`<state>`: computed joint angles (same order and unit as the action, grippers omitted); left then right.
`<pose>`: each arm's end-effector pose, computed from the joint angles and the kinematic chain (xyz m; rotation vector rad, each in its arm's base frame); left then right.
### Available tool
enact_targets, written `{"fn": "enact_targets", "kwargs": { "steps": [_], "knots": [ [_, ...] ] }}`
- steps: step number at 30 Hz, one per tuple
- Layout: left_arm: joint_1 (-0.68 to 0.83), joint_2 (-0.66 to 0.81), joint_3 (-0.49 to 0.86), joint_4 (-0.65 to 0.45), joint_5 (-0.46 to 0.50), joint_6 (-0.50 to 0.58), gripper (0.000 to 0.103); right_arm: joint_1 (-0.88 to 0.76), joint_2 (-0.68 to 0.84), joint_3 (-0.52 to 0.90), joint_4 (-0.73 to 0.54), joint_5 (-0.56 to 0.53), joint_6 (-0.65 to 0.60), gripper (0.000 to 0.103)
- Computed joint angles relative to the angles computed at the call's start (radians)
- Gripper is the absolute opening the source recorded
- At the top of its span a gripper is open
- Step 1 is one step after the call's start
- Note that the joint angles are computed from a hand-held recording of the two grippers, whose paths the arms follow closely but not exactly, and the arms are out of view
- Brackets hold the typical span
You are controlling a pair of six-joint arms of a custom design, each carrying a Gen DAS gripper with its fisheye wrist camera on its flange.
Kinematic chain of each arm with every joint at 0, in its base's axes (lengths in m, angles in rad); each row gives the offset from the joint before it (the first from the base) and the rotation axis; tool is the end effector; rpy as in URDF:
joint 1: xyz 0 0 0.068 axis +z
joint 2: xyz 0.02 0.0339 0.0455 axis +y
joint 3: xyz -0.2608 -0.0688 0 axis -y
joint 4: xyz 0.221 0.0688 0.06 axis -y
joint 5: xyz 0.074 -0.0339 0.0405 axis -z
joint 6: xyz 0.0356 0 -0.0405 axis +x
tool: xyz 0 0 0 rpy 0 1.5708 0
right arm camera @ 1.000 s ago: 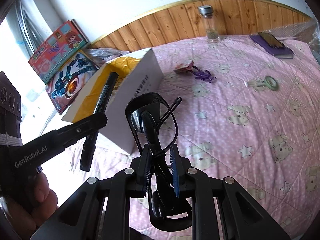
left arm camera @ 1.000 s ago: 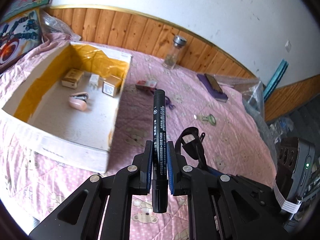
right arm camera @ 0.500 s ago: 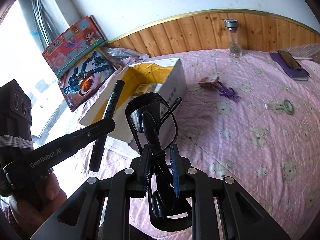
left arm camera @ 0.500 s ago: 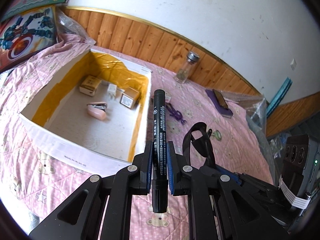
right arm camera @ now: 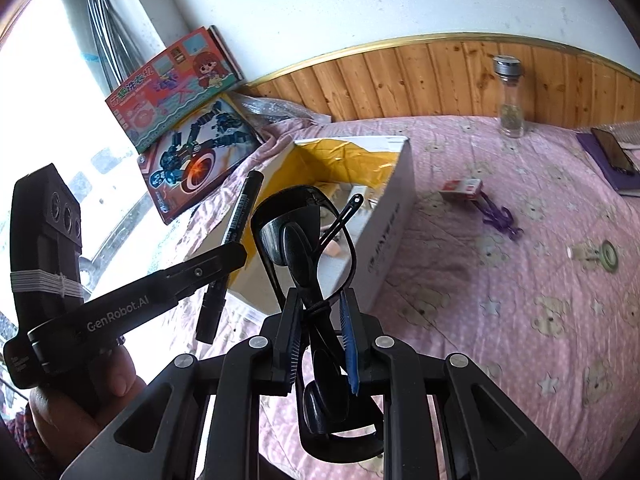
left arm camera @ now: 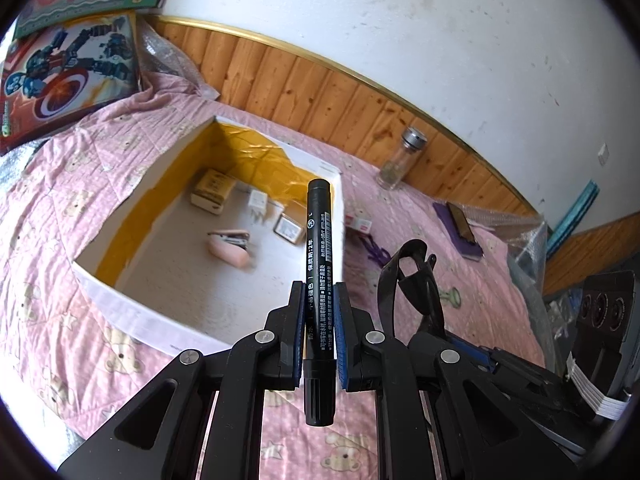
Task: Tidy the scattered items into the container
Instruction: 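Carry the glasses and marker with both grippers over the box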
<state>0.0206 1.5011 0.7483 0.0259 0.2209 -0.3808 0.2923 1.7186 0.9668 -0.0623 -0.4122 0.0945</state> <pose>0.2855 -0.0019 0.1941 -0.3482 2.2893 -0.4383 0.3157 0.1099 0.1868 -0.4341 2.3615 0.6737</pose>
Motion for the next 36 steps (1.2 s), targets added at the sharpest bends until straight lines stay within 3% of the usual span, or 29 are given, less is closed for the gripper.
{"fn": "enact_targets", "kwargs": {
  "steps": [16,36],
  "knots": [
    [0.164,0.123,0.155,-0.06,0.043,0.07,0.013,0.083,0.173,0.225,-0.055,-0.008,-0.011,0.02],
    [0.203,0.327,0.32,-0.163,0.021,0.125,0.013,0.145,0.367,0.438,-0.139,0.014,-0.035,0.02]
  ]
}}
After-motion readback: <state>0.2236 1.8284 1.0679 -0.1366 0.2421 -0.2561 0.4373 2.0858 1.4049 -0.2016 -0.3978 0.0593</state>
